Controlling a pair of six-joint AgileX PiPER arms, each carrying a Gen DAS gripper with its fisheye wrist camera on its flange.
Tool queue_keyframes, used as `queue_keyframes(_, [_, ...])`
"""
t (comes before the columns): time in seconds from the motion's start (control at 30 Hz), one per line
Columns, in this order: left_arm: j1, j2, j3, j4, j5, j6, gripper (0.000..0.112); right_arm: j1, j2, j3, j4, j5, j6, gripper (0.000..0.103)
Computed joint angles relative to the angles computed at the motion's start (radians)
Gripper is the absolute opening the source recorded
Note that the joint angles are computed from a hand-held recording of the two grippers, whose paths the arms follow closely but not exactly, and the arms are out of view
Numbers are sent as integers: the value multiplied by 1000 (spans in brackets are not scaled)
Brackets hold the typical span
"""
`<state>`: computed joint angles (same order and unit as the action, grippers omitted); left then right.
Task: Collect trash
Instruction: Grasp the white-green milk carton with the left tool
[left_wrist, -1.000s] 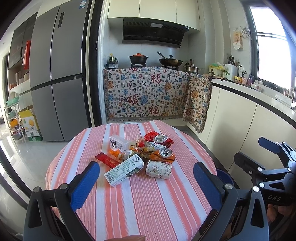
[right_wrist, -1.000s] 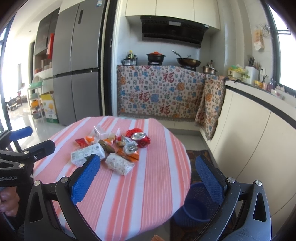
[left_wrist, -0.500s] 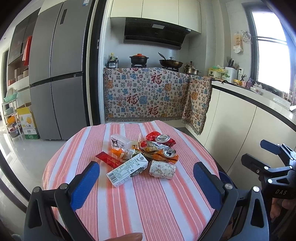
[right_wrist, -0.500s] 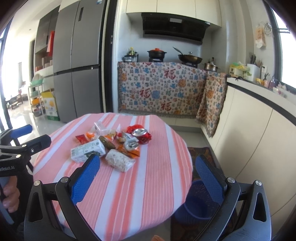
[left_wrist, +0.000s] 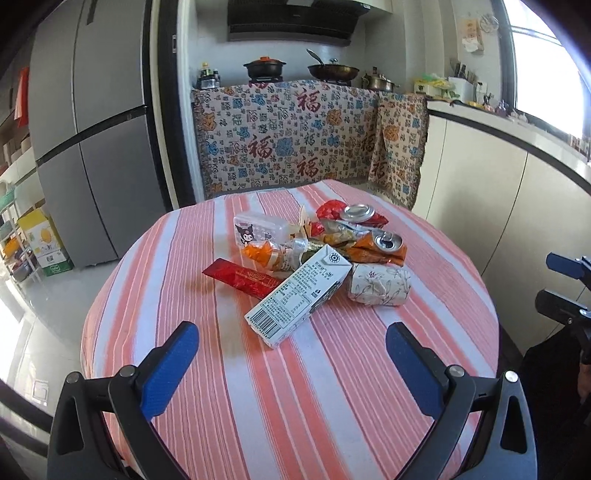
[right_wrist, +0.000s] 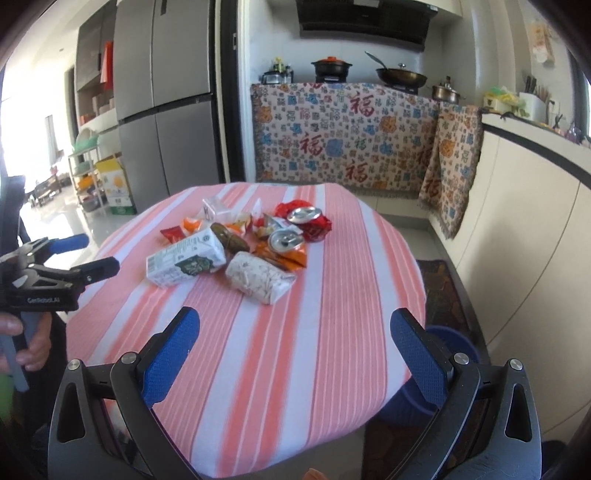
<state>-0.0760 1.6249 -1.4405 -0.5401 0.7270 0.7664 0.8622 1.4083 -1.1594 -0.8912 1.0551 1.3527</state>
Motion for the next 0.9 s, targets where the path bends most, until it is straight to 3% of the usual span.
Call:
queue_keyframes(0.2, [-20,220,-218,27,100,120,103,-22,5,34,41,-32,-20,103])
queue_keyframes(0.4, [-36,447,-510,93,247,64,103,-37,6,60,64,-41,-27,103])
queue_keyframes(0.53, [-42,515,-612,80,341,73,102,-48,10,69,77,-44,-35,103])
queue_keyframes(0.57, [-46,521,-621,78,353,74,95,-51,12,70,80,-45,-37,103])
queue_keyframes(0.6, [-49,526,-628,75,367,74,78,-50,13,75,80,-46,-32,103])
queue_keyframes(0.67, [-58,534,-645,95,394,43,55,-59,15,77,86,-52,-37,103])
queue_keyframes(0.8, [-71,465,-555,128,362,-34,40,-71,16,88,92,-73,-44,103])
queue_keyframes(0.9, [-57,359,-418,115,339,-104,38,-115,16,113,78,-165,-78,103])
